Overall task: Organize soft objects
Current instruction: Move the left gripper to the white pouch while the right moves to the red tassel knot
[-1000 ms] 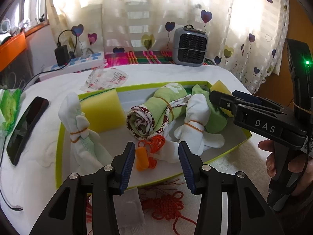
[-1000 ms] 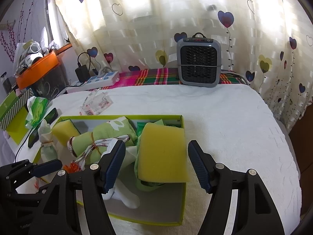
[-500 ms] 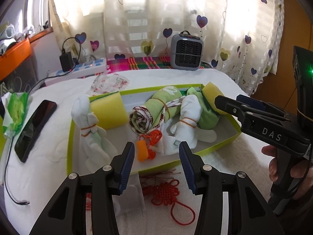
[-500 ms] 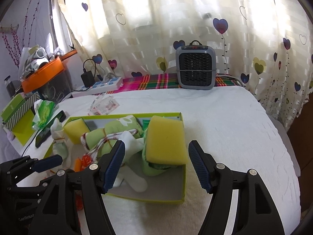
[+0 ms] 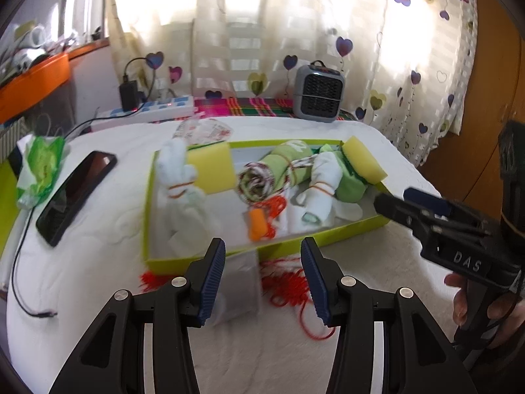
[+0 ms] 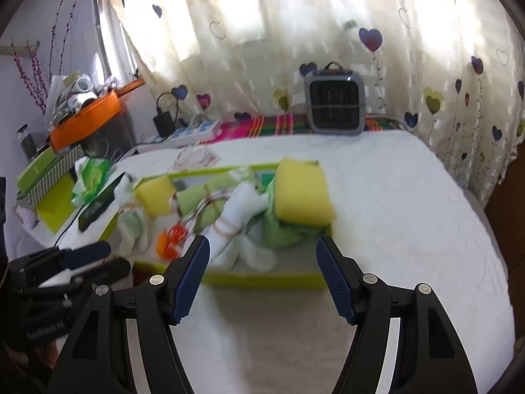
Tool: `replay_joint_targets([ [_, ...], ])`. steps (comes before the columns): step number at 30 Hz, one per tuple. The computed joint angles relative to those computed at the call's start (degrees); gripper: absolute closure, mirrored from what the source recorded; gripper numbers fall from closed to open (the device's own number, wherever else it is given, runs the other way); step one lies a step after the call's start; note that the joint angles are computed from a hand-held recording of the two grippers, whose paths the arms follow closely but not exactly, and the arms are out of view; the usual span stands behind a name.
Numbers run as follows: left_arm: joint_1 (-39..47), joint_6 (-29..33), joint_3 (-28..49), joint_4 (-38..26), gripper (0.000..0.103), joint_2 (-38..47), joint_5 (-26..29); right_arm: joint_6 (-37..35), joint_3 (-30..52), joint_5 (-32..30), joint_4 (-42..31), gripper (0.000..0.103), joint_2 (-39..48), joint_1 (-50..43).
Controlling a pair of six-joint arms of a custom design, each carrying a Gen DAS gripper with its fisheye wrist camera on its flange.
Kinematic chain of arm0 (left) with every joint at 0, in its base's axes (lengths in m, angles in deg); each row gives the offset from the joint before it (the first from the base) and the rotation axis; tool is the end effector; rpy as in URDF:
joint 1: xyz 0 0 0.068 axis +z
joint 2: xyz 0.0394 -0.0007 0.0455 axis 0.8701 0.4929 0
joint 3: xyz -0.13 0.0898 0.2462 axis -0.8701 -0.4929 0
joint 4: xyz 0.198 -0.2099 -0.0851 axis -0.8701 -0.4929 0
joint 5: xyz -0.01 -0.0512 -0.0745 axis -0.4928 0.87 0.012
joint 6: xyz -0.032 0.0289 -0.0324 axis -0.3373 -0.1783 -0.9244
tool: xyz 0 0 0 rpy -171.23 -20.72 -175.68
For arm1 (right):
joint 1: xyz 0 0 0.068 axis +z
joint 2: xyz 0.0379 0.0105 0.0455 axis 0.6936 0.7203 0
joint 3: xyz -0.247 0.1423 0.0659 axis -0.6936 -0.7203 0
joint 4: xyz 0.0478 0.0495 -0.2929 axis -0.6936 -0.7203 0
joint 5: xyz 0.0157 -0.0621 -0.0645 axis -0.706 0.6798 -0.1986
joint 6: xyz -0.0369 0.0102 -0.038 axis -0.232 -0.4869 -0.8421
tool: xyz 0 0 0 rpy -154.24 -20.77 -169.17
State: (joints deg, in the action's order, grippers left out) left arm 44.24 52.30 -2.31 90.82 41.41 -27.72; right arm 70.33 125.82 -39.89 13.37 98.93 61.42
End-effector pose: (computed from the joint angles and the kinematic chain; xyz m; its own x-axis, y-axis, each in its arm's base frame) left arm 0.2882 -0.0805 0.0616 -0.6940 -0.0481 -0.7184 0.0481 0.9924 -0.1129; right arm 0.3286 0.1095 0.0477 -0.6408 -0.0648 -0.7650 -0.3336 0.9210 0.2014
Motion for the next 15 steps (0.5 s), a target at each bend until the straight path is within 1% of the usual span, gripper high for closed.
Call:
replay_joint_targets([
  [3, 2.6, 0.2, -3.3, 2.4, 0.056, -1.4, 0.9, -0.6, -0.6, -0.5, -0.6, 0.035, 0.2, 1.5],
  [5, 4.4, 0.2, -4.5, 2.8, 0.056, -2.0, 1.6, -1.4, -0.9, -0.7, -0.9, 0.035, 0.5, 2.8],
  [12, 8.8, 0.4, -5.5, 4.2, 0.056, -0.6, 4.5, -3.9, -0.3, -1.6, -1.9, 0.035, 2.2, 7.0],
  [15, 10.0, 0.4, -5.5, 5.0, 0.056, 0.9, 6.0, -5.3, 0.9, -1.3, -3.5, 0.035, 3.3, 8.8],
])
